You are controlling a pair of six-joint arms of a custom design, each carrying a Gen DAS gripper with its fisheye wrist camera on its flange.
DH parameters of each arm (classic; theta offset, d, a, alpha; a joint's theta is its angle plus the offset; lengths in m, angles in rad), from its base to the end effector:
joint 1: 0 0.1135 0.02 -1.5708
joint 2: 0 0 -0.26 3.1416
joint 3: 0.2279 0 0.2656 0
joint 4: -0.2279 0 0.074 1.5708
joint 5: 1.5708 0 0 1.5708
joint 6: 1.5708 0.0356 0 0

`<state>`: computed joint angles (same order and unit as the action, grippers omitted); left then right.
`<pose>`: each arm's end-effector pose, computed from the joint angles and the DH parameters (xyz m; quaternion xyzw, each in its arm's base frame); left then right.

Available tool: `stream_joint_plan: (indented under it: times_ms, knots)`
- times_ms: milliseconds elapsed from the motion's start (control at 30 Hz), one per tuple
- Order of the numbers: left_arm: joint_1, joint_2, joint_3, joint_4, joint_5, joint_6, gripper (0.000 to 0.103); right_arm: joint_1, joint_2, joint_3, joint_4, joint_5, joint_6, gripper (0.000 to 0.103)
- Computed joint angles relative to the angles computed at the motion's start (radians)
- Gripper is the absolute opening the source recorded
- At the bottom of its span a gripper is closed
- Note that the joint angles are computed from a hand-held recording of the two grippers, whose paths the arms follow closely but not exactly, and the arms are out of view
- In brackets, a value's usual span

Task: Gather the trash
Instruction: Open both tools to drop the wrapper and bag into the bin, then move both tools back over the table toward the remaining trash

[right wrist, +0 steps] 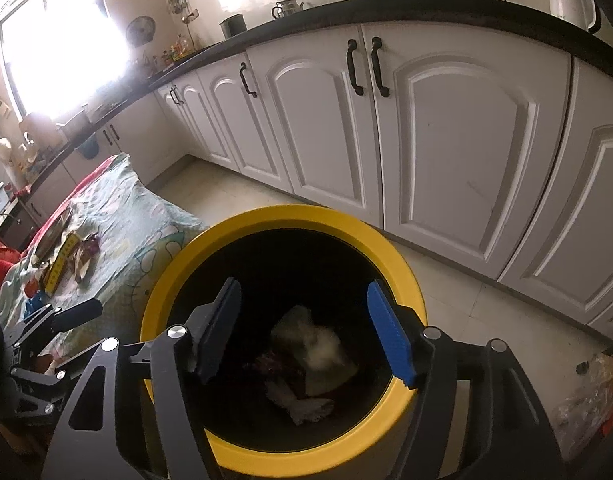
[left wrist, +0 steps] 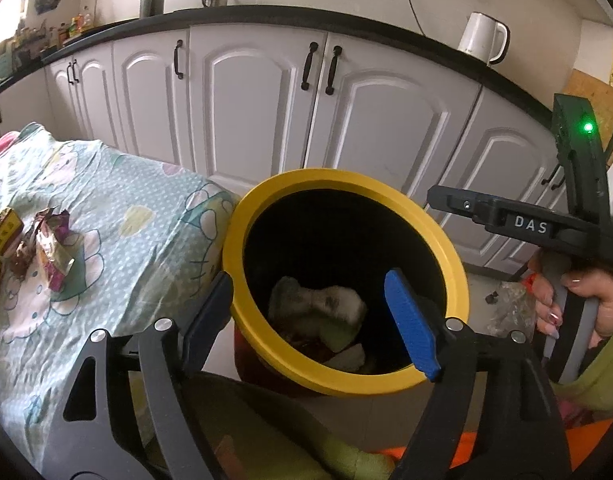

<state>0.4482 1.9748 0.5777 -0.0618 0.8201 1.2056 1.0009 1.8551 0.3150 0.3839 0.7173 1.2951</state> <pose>0.2249 0.0792 0.0104 0.3593 0.8425 -0.2318 0.3276 0.1284 0.1570 0.0140 0.2058 0.8958 0.0348 0.3923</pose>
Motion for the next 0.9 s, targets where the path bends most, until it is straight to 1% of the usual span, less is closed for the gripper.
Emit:
stream_joint_plan:
  times_ms: [167, 200, 233, 400, 500, 567, 667, 767, 900]
  knots:
    - [0.017, -0.017, -0.002, -0.012, 0.016, 0.000, 0.071, -0.001, -0.024, -0.005, -0.019, 0.010, 0.005, 0.065]
    - [0.027, -0.020, 0.002, -0.022, 0.023, 0.001, 0.080, 0.001, -0.030, -0.004, -0.028, 0.013, 0.007, 0.065]
    - [0.037, -0.022, 0.010, -0.035, 0.031, 0.003, 0.084, 0.003, -0.037, -0.002, -0.038, 0.017, 0.007, 0.065]
    - [0.082, -0.030, 0.066, -0.111, 0.064, -0.015, 0.084, 0.015, -0.058, 0.021, -0.077, 0.030, -0.006, 0.066]
    - [0.112, -0.034, 0.102, -0.162, 0.089, -0.021, 0.086, 0.026, -0.069, 0.036, -0.103, 0.037, -0.010, 0.067]
    - [0.127, -0.035, 0.122, -0.187, 0.100, -0.027, 0.089, 0.034, -0.080, 0.049, -0.127, 0.044, -0.015, 0.067]
    - [0.156, -0.038, 0.152, -0.222, 0.118, -0.031, 0.090, 0.045, -0.094, 0.070, -0.155, 0.053, -0.028, 0.068]
    - [0.186, -0.047, 0.165, -0.226, 0.128, -0.039, 0.092, 0.057, -0.104, 0.101, -0.186, 0.062, -0.051, 0.069]
    - [0.225, -0.050, 0.188, -0.230, 0.138, -0.052, 0.092, 0.076, -0.098, 0.153, -0.218, 0.072, -0.082, 0.074]
